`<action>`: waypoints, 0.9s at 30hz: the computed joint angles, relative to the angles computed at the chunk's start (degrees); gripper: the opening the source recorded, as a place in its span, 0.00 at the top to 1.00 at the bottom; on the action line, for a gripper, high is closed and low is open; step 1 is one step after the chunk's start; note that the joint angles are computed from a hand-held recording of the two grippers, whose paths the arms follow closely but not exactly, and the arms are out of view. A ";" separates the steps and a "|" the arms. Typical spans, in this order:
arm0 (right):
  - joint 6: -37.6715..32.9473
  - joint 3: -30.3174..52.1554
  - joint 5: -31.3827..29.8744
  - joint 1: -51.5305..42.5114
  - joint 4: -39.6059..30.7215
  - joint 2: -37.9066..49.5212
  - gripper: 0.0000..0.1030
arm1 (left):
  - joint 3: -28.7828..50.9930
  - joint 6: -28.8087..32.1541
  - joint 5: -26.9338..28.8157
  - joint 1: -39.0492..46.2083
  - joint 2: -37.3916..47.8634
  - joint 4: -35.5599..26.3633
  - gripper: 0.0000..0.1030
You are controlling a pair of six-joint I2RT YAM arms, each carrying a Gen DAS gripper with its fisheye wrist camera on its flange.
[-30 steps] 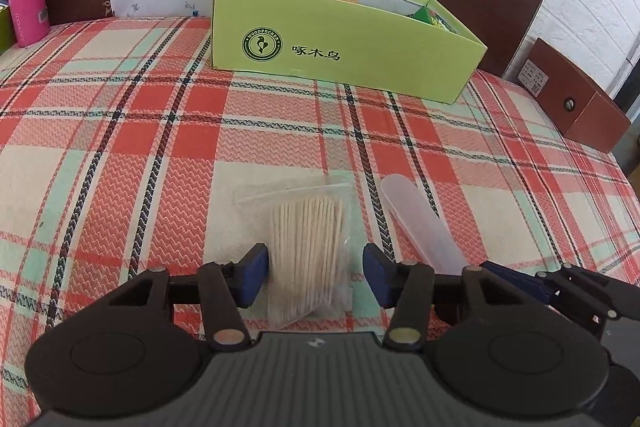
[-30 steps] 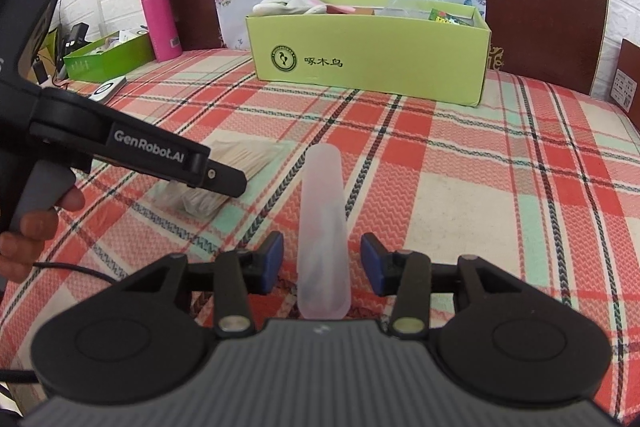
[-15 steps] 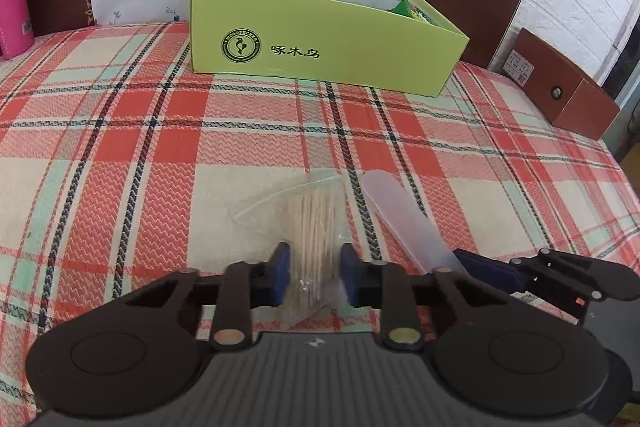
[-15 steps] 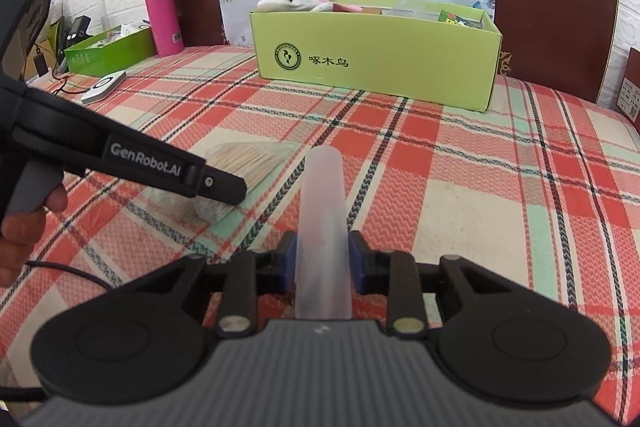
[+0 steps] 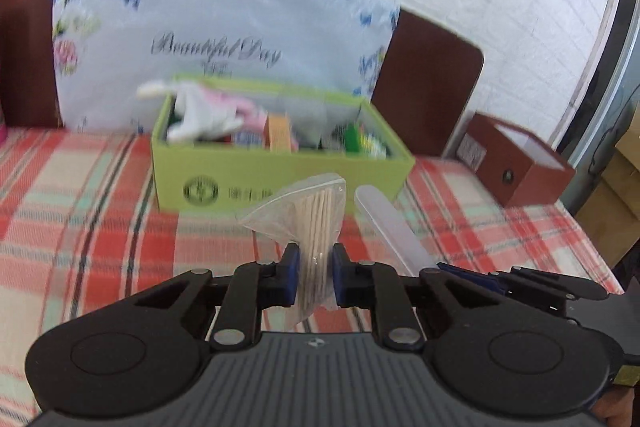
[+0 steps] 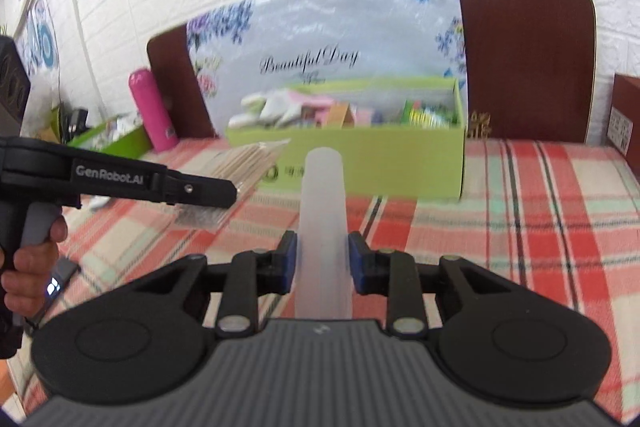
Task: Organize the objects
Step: 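Carry the toothpick bag and the toothbrush case over the lime-green box, then release both items into the lime-green box, opening both tools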
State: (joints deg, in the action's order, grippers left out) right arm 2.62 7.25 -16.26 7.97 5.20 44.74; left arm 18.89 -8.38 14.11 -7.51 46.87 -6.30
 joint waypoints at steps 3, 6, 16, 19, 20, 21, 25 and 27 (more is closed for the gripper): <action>-1.10 4.49 -2.52 -2.37 5.66 7.88 0.74 | 4.38 0.49 0.44 1.15 5.28 2.76 0.84; -2.70 9.50 -2.41 -2.40 12.21 17.39 0.74 | 9.19 0.53 -1.04 2.21 12.21 6.35 0.84; -8.74 30.31 -0.08 0.22 24.47 48.76 0.74 | 24.87 -2.20 -0.02 6.36 36.10 15.16 0.84; -10.31 34.38 0.85 1.52 26.28 54.70 0.74 | 26.32 -2.77 -0.76 6.35 40.23 18.73 0.83; -11.15 35.62 1.08 2.04 26.70 56.74 0.74 | 25.74 -3.28 -1.14 6.29 41.45 21.57 0.81; -12.02 36.46 1.43 2.46 27.20 58.51 0.72 | 25.04 -3.60 -0.84 6.53 42.41 24.02 0.67; -13.44 31.87 6.16 3.72 35.75 60.46 0.22 | 19.36 -4.92 -3.22 7.44 41.09 29.69 0.19; -13.28 26.91 7.05 3.51 42.42 59.60 0.05 | 15.19 -3.54 -2.37 8.58 39.12 33.42 0.18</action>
